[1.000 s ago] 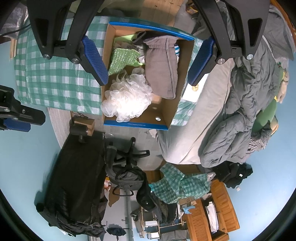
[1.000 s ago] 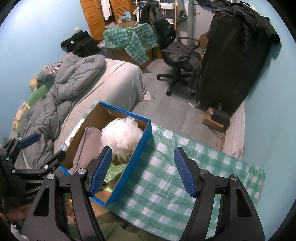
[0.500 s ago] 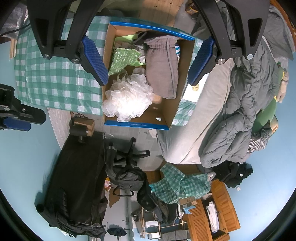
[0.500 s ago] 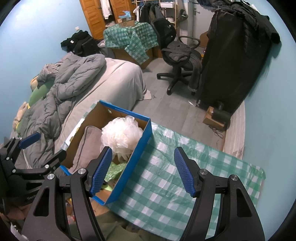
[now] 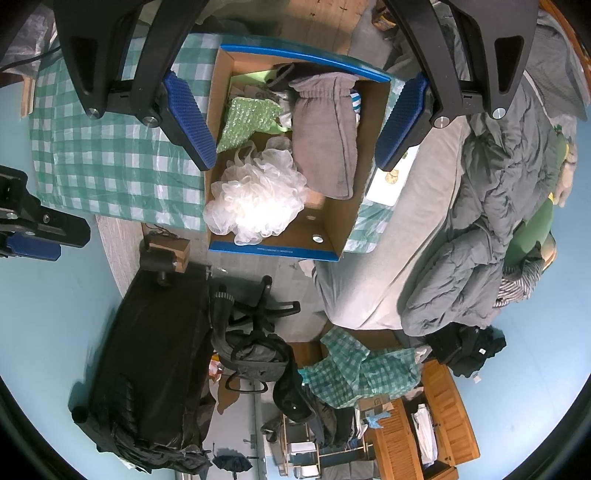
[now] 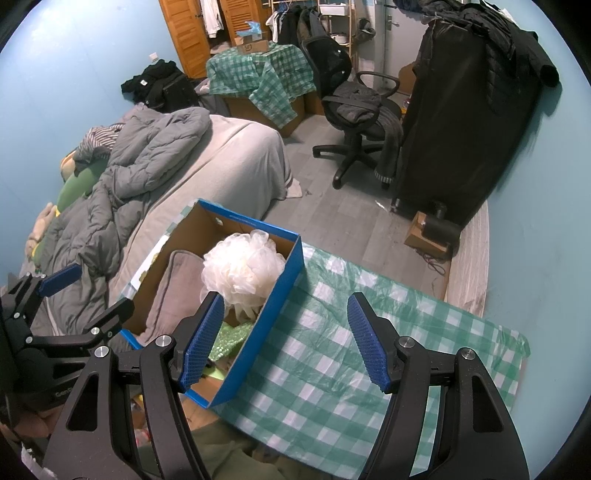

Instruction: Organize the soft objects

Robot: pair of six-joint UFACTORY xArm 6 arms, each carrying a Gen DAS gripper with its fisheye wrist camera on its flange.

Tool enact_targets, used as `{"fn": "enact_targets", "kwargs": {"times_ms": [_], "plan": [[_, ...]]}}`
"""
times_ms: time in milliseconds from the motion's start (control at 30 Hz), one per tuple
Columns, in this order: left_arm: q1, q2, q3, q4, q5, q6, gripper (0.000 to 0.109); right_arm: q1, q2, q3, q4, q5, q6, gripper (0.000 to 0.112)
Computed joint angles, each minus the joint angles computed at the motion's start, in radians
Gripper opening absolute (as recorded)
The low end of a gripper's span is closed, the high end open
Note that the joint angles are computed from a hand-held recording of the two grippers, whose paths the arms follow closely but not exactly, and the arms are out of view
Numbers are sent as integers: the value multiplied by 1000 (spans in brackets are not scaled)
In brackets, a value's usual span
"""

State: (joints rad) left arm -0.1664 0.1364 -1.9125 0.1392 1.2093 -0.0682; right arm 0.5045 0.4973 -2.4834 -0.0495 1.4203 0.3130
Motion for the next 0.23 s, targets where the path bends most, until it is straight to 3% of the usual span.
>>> {"fn": "enact_targets", "kwargs": {"times_ms": [233], "plan": [[4, -5, 10, -3, -7, 6, 89, -1, 2, -5, -1, 3, -2, 69]]}}
